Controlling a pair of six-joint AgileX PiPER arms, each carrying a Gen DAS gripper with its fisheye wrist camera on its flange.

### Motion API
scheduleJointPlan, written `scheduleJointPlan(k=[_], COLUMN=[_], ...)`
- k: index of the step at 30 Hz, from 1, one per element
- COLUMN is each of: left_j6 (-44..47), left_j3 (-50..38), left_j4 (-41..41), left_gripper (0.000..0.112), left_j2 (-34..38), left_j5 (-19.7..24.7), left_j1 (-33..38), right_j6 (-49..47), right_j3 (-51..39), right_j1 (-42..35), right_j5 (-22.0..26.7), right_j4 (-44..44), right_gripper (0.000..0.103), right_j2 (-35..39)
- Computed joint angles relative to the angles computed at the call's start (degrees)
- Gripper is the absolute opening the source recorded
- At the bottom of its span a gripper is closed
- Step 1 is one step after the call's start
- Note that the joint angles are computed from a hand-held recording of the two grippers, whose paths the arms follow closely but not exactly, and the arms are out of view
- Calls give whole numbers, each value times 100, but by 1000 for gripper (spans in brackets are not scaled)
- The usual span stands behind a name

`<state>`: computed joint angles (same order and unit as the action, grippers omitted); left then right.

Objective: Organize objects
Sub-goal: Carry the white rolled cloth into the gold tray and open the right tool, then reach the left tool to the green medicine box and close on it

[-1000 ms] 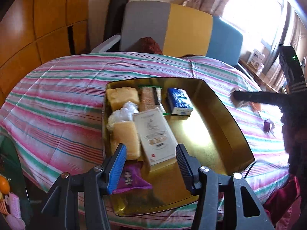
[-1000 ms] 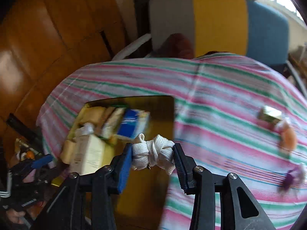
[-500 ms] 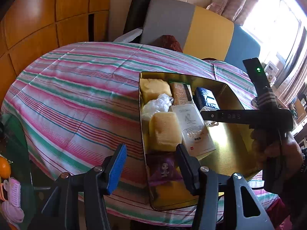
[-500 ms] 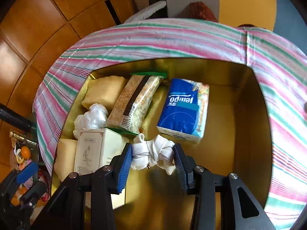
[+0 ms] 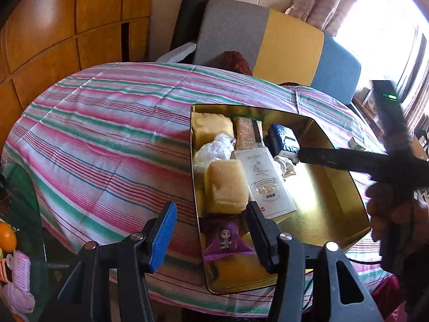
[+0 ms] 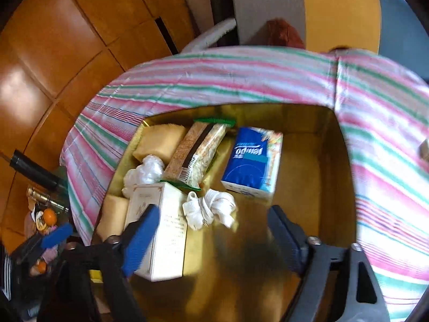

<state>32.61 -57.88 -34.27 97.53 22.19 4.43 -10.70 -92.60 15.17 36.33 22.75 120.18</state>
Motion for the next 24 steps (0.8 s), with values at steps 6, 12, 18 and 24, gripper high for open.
scheduleJointPlan(k=[6,12,18,24], left_j6=[-383,-348,-1019,-1636], left_j3=[-150,-360,-953,-2092], left_j4=[185,265,1155,1959], left_gripper=[54,54,54,54], left_j2=[-34,-157,-17,509], left_j5=[232,423,592,1054], left_j1=[-96,-402,-1168,-2088], right_j6=[-222,-549,-333,-887], right_j3=[1374,2261,2415,2325], right_j1=[-165,-1117,-2363,-3672], right_j5=[-782,-1106,-949,-912], right_j4=[-643,-375,-733,-332], right_gripper=[103,103,103,103], right_j2=[-1212,-1945,-1916,-1555])
